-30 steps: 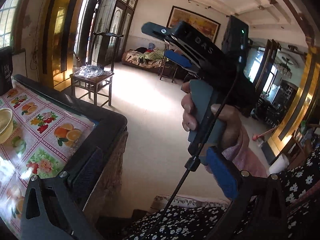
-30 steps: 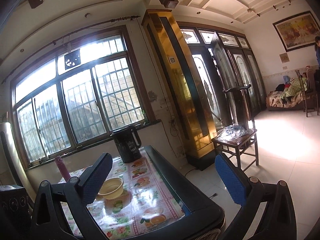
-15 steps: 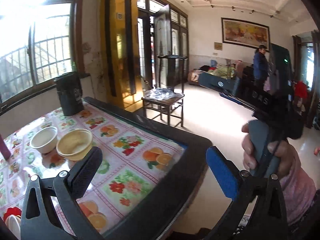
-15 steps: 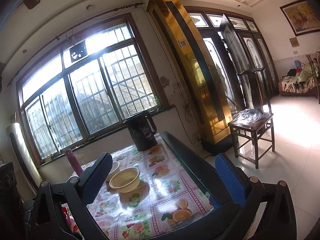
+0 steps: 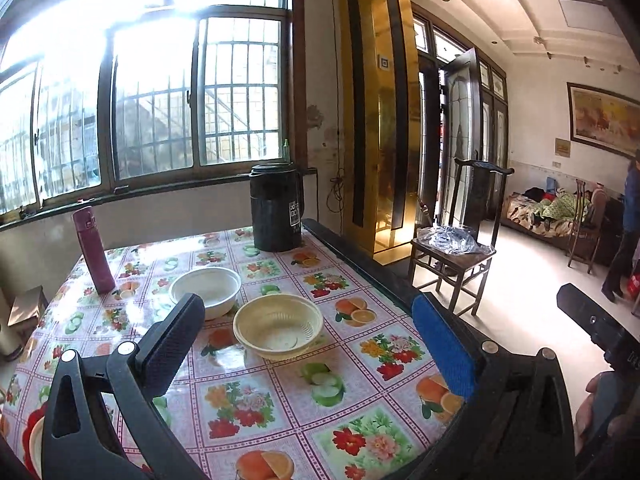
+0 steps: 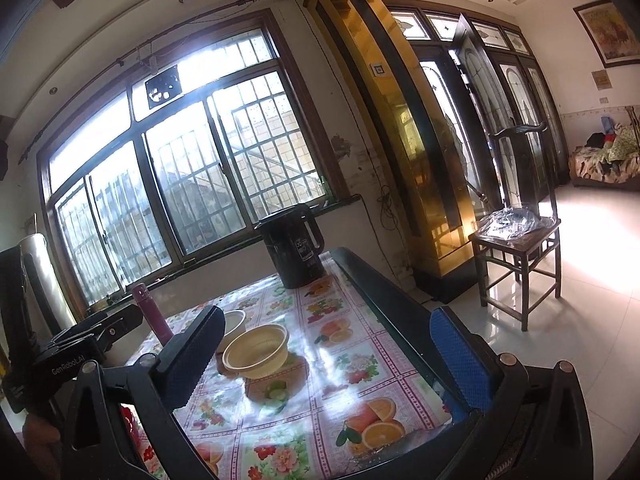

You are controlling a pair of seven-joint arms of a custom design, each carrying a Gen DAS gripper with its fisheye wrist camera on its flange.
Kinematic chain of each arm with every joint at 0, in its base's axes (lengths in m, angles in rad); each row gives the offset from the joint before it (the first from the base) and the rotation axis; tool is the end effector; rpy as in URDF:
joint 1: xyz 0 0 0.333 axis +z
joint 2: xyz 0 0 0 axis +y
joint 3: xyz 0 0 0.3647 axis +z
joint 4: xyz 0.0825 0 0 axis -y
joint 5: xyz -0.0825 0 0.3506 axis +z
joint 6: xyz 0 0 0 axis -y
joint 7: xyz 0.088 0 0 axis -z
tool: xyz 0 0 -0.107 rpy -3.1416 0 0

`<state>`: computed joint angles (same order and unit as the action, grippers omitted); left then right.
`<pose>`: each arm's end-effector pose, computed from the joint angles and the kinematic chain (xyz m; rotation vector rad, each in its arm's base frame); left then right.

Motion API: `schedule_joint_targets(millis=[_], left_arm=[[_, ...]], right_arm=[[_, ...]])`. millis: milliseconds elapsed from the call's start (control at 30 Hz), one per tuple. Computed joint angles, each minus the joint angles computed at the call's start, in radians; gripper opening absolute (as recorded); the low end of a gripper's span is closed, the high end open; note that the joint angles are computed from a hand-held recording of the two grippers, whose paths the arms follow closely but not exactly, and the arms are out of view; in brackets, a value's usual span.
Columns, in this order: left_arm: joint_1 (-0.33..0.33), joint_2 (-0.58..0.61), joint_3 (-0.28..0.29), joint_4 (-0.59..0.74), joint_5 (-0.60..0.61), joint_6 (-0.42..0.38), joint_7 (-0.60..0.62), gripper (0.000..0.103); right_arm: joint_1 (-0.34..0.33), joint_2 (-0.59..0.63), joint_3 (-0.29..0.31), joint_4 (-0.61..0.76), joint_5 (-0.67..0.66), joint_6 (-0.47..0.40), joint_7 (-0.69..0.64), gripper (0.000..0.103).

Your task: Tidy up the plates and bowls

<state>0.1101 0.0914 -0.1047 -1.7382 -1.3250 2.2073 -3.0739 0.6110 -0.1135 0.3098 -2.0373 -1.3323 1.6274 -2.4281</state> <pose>0.6033 -0.0263 0.6369 -0.6909 2.2184 -1.5720 0.3621 0.3268 0.6065 -0.5219 1.9258 -1.3125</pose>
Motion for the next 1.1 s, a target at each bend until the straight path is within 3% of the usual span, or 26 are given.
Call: schedule_joint_targets(millis=[200,433,700,800,900,1100], left_arm=[[-0.017,-0.016,-0.004,-0.046,0.045,0.038,0.056,0.103],[-0.004,-0.017,0.013,-0.055,0.111,-0.061,0.067,0.103],[0.01,-0.014,0.021,-0.051,0.126,-0.109,0.072,0.103],[0.007,-0.002,0.016,-0.035,0.129,-0.1,0.05,0.103],[-0.01,0.017,0.003,-0.015,0.148,-0.039,0.012,0.103],[-0.036,0.091,-0.019,0.073,0.285,0.041,-0.215,0.103]], right_arm=[[-0.033,-0.012,-0.031,-0.022,0.003,0.1,0.042,0.103],[-0.077,0.003,-0.06,-0.028,0.016,0.253,0.079,0.103],[-0.099,0.01,-0.074,-0.044,0.025,0.337,0.124,0.103],[-0.11,0.014,-0.082,-0.042,0.04,0.359,0.117,0.103],[-0.128,0.017,-0.099,-0.035,0.053,0.401,0.093,0.103],[-0.166,0.027,-0.12,-0.004,0.052,0.451,0.072,0.103]])
